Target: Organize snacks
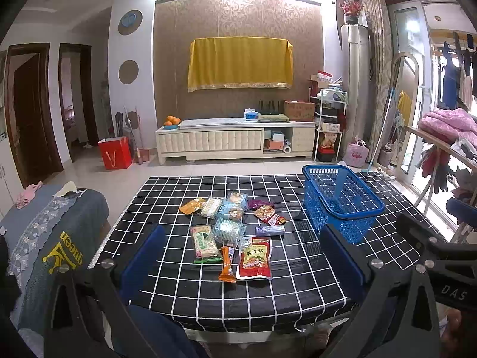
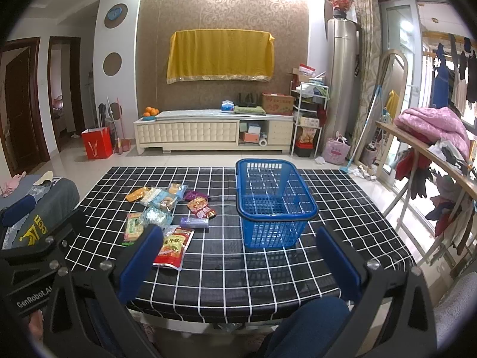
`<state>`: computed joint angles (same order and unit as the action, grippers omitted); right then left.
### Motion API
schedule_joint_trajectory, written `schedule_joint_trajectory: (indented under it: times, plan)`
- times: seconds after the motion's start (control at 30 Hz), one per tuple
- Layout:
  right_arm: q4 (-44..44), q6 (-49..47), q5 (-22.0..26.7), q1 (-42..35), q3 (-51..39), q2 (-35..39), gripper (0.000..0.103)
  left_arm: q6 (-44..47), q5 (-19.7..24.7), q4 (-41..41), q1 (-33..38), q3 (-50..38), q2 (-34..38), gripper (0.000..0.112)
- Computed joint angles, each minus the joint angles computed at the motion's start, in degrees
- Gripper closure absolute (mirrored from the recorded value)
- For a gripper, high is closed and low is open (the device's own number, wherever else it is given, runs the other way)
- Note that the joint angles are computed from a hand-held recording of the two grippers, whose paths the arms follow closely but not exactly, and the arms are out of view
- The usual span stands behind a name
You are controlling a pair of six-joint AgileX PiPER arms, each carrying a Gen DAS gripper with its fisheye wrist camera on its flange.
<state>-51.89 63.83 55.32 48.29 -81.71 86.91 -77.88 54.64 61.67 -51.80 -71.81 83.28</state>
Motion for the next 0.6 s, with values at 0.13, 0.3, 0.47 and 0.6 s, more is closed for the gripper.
schedule_joint_trajectory:
  times: [0.13,0.3,0.47,0.6]
  plan:
    - [1.01,-0.8,0.24,-0.32,-0.65,-0.03,0.0,1.28,0.33,-0.59,-0.02,-0.98,0.01,0.01]
    - [1.67,-1.45,1.4,-1.18,-2.98,0.58,0.0,4.61,0.11,-1.4,1.28,-3.93,1.12,0.01]
    - [-1.27,1.22,0.27,-2.23,-4.06,1.3,0.0,7.18,-3.12,-5.01,7.36,-6.95,0.88,0.01]
    - [-4.72,0.73,-0.06,-3.05,-8.69,4.99,0.0,14.93,-4.51,-11.87,14.07,-12.35,3.09,0.01]
